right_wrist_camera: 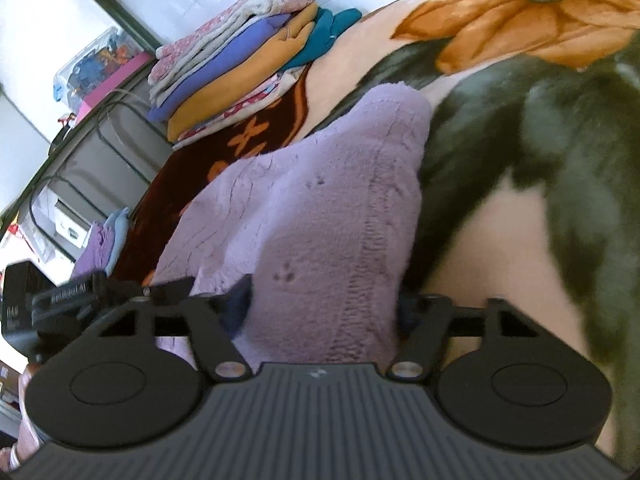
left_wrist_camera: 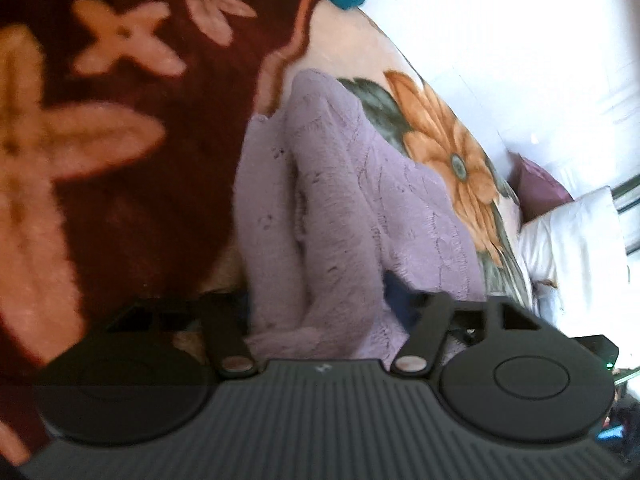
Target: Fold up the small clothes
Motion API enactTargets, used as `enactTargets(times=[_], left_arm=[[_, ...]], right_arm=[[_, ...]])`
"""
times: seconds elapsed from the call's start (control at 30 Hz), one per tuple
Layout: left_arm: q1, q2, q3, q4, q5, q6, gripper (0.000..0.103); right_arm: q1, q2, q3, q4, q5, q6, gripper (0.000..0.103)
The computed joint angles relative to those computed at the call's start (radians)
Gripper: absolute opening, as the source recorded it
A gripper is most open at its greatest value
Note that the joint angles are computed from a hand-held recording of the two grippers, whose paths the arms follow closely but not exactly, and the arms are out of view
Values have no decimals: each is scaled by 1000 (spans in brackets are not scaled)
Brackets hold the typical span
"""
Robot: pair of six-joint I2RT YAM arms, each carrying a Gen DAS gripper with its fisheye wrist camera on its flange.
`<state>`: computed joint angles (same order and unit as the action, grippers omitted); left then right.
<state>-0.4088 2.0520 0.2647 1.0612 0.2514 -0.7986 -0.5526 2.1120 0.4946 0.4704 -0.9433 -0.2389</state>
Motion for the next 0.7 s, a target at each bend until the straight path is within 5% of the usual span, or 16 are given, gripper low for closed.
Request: enactTargets(times=[0.13, 0.27, 0.4, 0.53, 0.6, 0.7], left_arm=[[-32, -134, -13, -114, -40, 17, 39], [-81, -288, -47, -200, -29, -20, 38], [-198, -479, -59, -394, -74, -74, 38], [-378, -496, -53, -464, -175, -146, 39], [-467, -441, -34, -470, -235, -173, 39], [-571, -341, 26, -524, -349, -187, 44]], right_arm=[[-22, -55, 12, -71, -60, 6, 50], [-86, -189, 78, -390, -127, -50, 49], [-217, -279, 198, -906, -123, -362, 49], [-402, -270, 252, -1229, -30, -731, 50], [-475, -259, 242, -1257, 28, -829, 51], [-534, -240, 184, -1135, 113, -845, 58]])
